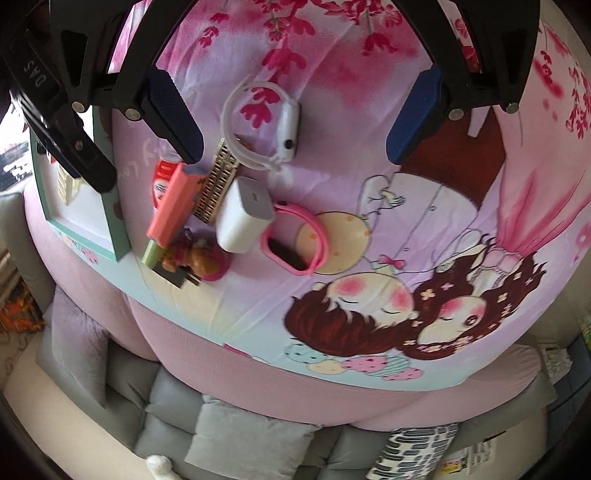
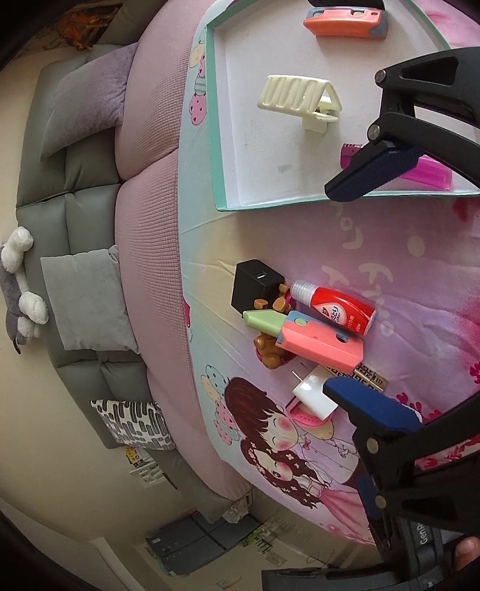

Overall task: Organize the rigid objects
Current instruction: 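Grasp the white smartwatch with the left tool while the right grasps the pink-and-green tube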

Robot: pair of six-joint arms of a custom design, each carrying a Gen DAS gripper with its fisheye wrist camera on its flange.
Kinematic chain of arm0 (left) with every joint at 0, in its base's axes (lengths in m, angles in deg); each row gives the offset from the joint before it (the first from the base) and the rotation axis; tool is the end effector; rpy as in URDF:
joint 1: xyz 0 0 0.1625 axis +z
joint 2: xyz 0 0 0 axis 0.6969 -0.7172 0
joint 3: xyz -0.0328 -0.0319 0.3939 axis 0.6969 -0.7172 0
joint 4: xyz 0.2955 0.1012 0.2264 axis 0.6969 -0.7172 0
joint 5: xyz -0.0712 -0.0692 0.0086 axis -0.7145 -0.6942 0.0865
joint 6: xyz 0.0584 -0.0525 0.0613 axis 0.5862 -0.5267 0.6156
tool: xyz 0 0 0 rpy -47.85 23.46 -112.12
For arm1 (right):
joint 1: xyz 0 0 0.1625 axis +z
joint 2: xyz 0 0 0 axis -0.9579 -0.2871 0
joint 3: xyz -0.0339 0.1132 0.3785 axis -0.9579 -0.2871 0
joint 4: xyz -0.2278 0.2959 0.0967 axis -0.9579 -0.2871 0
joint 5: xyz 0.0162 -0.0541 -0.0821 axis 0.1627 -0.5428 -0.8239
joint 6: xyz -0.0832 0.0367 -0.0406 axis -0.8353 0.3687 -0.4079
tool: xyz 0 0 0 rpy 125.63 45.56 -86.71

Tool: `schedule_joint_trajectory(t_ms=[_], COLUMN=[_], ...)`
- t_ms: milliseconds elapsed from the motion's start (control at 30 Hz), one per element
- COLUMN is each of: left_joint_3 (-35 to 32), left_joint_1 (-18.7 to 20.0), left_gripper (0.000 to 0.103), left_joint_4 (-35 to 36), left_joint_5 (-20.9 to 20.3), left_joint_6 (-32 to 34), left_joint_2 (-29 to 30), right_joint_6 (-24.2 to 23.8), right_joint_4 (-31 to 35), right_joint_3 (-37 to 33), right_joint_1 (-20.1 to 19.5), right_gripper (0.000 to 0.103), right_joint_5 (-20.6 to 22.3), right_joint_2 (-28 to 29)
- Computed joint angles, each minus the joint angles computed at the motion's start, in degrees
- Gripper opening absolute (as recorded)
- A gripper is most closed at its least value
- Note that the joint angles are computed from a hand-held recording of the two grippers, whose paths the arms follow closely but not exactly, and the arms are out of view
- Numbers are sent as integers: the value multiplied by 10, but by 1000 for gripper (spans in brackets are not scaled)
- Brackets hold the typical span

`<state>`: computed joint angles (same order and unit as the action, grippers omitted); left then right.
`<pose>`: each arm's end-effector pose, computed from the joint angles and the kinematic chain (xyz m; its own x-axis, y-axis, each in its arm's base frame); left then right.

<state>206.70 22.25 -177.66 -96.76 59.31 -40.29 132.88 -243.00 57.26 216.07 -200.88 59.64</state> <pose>0.0789 -0.2825 0.2850 -0.7961 0.2982 -0.5267 0.4692 0.8537 -0.2258 0.3568 -0.2172 -0.1425 -0.8143 0.3199 0.4843 -0.2165 0.6068 -0.7648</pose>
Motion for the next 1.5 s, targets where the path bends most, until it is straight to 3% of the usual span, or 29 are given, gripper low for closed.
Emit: schedule_joint_trajectory(t_ms=[300,433,533,667,833,1067,1233,1367,1500], left_joint_3=[11,5,6,-1,-10,-21,-25,-30,-33], left_joint_1=[9,27,30,43,60,83,89,101,107], left_gripper=[98,78,77,58,51,50,50,50,50], left_joint_4=[-14,-19,-22,-20,-14,-15,-33,-47,-57], left_joint_5=[-30,-48,-46,-66,-79,-100,-86,-83,-81], left_joint_6=[42,52,56,70,85,101,99,98,99], left_joint_2=[22,44,50,51,56,65,68,77,82], right_joint_6=[-3,-14,-28,-50,-62,-71,-91,-107,-96], right_joint_4=[-39,-40,-43,-46,-28,-8,-10,11,37], right_joint_3=[6,-2,-10,-27,-47,-67,-86,-107,-114], right_joint_1=[-7,-12,-19,-28,-34,-42,-48,-55,-64], right_gripper=[81,75,72,66,66,66,65,58,44], right_joint_5=[10,17,25,37,46,53,58,54,50], right_joint_2=[4,8,12,21,30,38,46,50,51])
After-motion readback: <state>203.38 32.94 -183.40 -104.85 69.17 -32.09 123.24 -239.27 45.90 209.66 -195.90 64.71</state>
